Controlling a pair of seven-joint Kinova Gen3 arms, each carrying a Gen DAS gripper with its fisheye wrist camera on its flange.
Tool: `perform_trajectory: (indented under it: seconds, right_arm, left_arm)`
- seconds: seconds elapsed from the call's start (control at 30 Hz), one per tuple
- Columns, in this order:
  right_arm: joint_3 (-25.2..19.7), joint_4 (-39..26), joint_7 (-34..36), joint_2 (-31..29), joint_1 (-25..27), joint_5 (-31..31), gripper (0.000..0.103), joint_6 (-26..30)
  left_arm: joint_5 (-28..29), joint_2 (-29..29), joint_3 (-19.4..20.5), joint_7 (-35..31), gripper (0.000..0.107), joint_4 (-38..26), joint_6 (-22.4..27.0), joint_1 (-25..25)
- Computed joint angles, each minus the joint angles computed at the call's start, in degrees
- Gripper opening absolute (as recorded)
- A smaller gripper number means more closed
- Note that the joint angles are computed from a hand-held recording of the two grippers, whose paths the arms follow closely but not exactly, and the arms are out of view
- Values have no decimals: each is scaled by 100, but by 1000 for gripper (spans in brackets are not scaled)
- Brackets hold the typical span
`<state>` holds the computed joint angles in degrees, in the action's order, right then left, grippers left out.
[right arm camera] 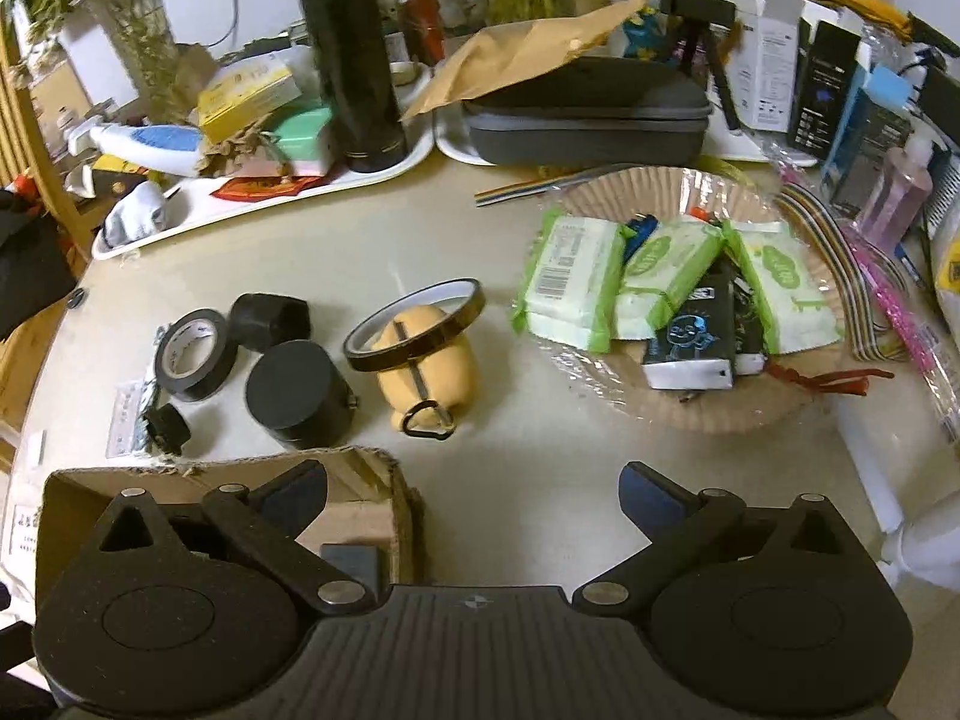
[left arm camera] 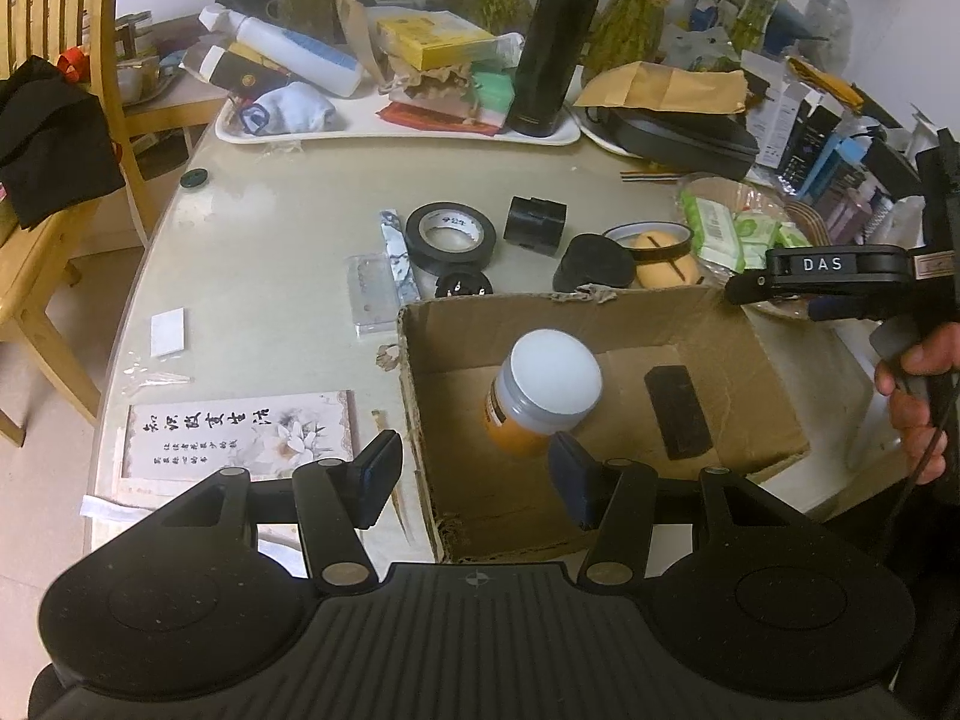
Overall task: Organize rigid objects
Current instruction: 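Lower the black block into the box and open the right tool, then reach the left tool to the black round pin connector and grasp it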
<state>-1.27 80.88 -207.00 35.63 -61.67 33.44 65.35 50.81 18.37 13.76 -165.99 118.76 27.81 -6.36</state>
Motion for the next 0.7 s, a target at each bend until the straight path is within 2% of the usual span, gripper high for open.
perform_trajectory:
  seconds: [0.37, 0.7]
  right_arm:
    - [53, 226, 69, -116, -34, 287, 103, -710]
    - [83, 206, 121, -96, -57, 425, 103, -811]
  left_arm:
    - [31, -3, 61, 111, 53, 22, -282, 111]
    - [117, 65, 313, 128, 53, -157, -453, 70]
